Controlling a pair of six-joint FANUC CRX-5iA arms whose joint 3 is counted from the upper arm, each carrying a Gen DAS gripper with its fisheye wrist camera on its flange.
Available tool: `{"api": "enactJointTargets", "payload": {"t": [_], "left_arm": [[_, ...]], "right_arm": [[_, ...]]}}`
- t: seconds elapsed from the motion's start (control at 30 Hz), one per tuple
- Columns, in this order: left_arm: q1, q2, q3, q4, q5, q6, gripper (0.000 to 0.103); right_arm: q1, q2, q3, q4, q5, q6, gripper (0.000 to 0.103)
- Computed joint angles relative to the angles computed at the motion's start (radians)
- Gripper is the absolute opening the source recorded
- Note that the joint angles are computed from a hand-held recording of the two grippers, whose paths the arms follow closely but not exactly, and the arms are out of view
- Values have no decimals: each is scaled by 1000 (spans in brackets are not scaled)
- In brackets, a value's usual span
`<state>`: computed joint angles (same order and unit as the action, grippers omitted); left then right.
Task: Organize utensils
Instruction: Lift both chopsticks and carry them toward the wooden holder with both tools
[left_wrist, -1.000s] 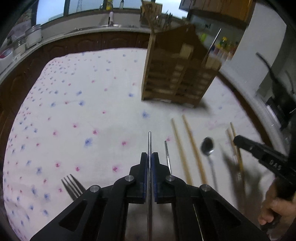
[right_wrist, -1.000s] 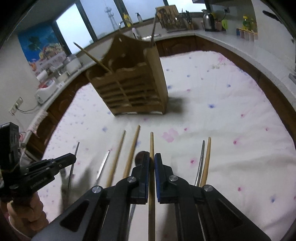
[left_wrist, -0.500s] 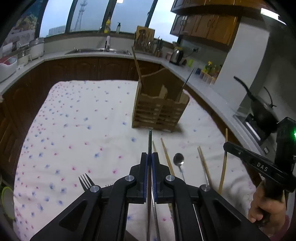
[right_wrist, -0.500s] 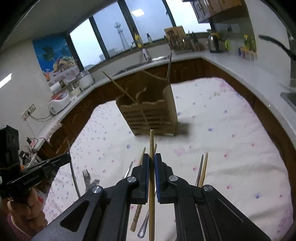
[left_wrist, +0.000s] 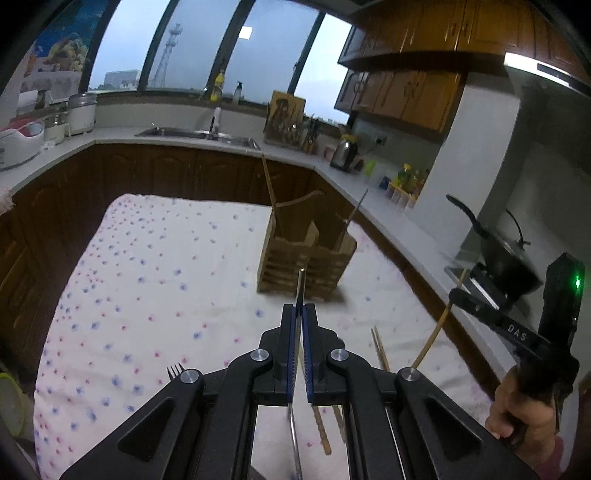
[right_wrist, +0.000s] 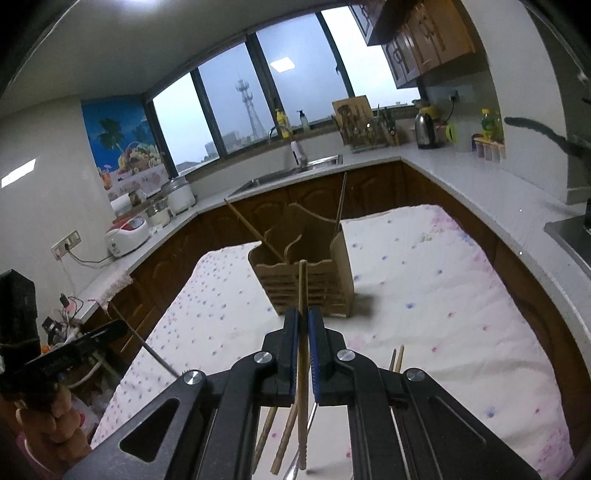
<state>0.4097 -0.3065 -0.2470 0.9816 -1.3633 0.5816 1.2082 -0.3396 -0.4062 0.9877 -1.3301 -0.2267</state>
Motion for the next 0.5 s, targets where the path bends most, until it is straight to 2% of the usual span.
{"api": "enactJointTargets", "payload": {"t": [0.5], "left_arm": [[-18, 20, -2, 53, 49, -5, 1]], "right_arm": [[-39, -12, -9, 41, 29, 3, 6]]}}
